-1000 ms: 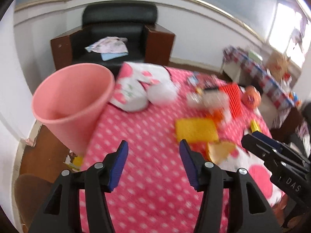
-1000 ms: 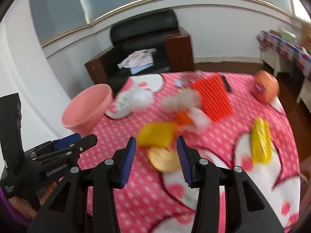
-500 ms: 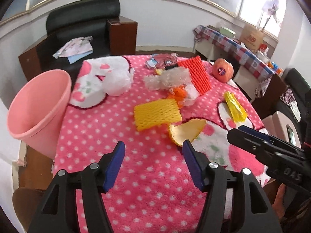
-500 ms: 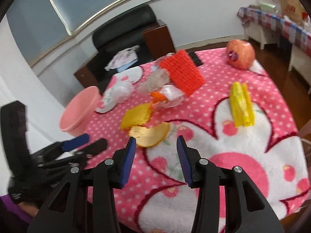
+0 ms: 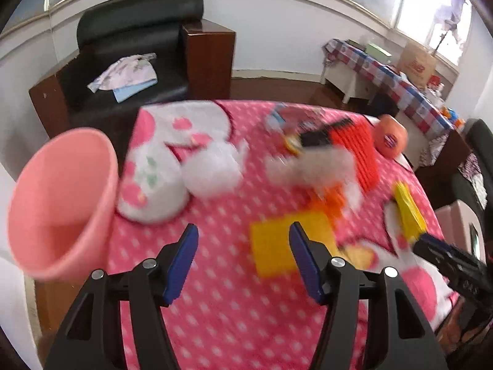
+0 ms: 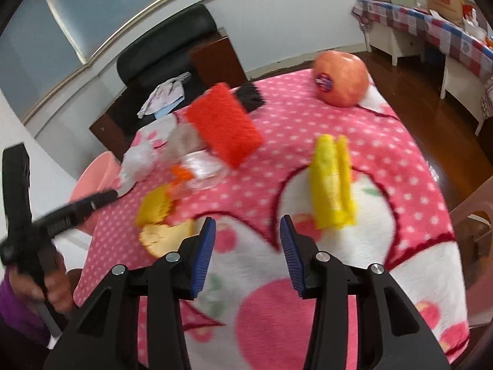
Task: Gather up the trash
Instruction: 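Return both grippers to the table and approach the white plastic bag and yellow bag, then grasp the white plastic bag with the left gripper while the right grasps the yellow bag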
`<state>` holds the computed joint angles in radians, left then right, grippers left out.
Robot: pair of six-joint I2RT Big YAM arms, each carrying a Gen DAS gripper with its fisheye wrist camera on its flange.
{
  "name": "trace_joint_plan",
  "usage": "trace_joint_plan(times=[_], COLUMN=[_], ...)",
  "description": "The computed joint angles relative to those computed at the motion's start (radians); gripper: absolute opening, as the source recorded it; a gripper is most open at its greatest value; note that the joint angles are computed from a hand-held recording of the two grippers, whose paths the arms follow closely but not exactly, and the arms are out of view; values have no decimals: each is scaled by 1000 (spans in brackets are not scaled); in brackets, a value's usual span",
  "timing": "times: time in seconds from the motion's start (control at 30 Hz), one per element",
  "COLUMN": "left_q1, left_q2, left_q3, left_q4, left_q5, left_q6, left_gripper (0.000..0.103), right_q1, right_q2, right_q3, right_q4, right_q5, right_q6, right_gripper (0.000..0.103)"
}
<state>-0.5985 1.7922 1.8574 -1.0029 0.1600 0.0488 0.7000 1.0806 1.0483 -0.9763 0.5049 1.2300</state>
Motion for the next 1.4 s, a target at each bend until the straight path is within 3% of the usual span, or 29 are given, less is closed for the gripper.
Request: trace_joint_plan(times=[0.13,0.2,0.43,0.5,0.6,0.67,0.8,0.87,1.13,1.4], left_q1=[3,1,-11,-16,-19,-20,-27,-30,-50,-54], left_q2=[105,142,243,243,204,159,53,-4,-199,-325], left_q3=[154,204,315,304,249,204,118,85,-3,-61], left_q4=[-58,-71,-128,-127,-99,-79,-36,-17,28,61], left_q5=[-33,-52,-108,-121,-125,-118,-133,-141,-195,-171], left_q6=[21,30,29,25,19,16,10,1,15,18], left_gripper=[61,61,59,33,21,18,17,17,17,17], right_q1=[-38,-67,-174,-183,-198,-205,-209,-203,-120,-13], right_q2=[-49,-81,-110,-102,-98,-104,-132,-151,-292,-359], right_q3=[-37,-56,-115,-115,-116,-126,-164,-185,-215,-134], right_q4=[-52,-63,42,37,15,29,96,132,255,268], right_q5=[26,33,-99,-108,-115,-128,-168,-174,-52,100], right_q6=[38,54,-5,-5,-24,-47,-74,-79,-161,-252], right_gripper=[44,57,59,59,59,58,21,15,12,12])
